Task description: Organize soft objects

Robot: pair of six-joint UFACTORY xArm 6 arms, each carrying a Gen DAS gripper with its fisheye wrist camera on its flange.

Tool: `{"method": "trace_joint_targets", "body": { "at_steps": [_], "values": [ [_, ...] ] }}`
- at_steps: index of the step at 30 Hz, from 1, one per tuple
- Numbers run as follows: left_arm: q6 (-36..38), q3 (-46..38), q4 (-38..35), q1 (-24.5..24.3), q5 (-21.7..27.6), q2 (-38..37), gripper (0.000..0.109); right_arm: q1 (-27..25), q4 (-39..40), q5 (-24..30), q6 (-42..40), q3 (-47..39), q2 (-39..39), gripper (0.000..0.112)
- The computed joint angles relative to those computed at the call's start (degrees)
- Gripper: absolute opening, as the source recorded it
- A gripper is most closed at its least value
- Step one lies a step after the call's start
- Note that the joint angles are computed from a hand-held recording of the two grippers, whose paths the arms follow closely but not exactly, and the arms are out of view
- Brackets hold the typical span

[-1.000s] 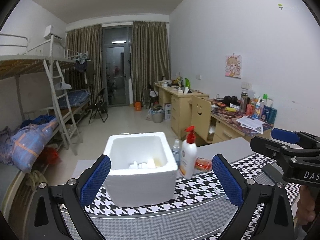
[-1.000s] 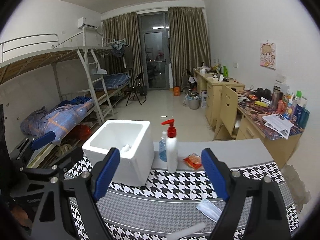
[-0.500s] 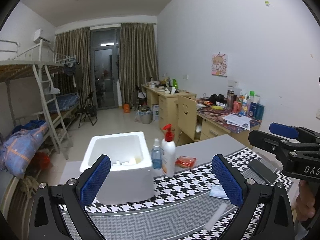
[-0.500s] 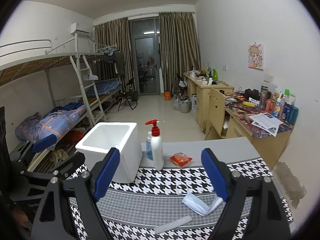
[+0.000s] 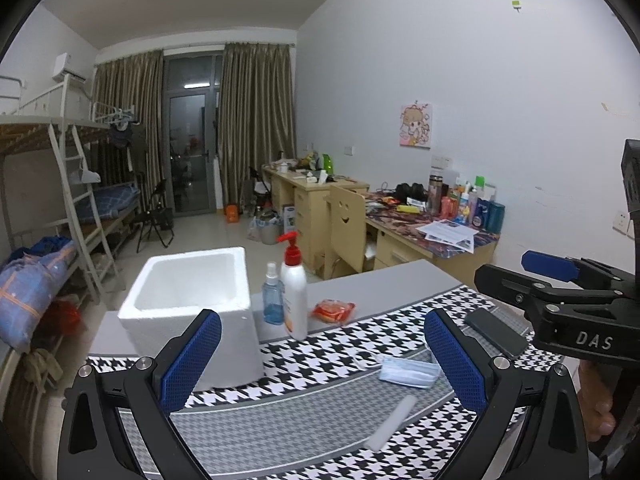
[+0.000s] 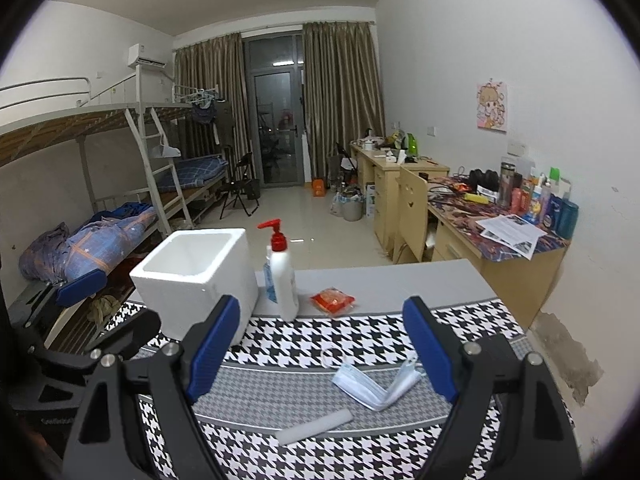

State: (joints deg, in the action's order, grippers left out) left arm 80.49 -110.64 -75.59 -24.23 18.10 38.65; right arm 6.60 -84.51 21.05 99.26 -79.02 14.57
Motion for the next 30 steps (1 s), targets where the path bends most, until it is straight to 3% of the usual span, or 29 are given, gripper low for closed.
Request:
{"method": "trace_joint_targets", "body": {
  "at_steps": [25, 30],
  "values": [
    [7.2, 2.5, -5.8, -3.5, -3.7, 1.7, 0.102, -4.6, -3.0, -4.3, 5.1, 5.3, -0.6, 0.087],
    [5.1, 2.1, -4.4, -3.8, -3.8, 2.6, 0.102, -5.1, -3.3, -4.7, 5.3, 5.4, -0.2, 0.087]
  ]
}}
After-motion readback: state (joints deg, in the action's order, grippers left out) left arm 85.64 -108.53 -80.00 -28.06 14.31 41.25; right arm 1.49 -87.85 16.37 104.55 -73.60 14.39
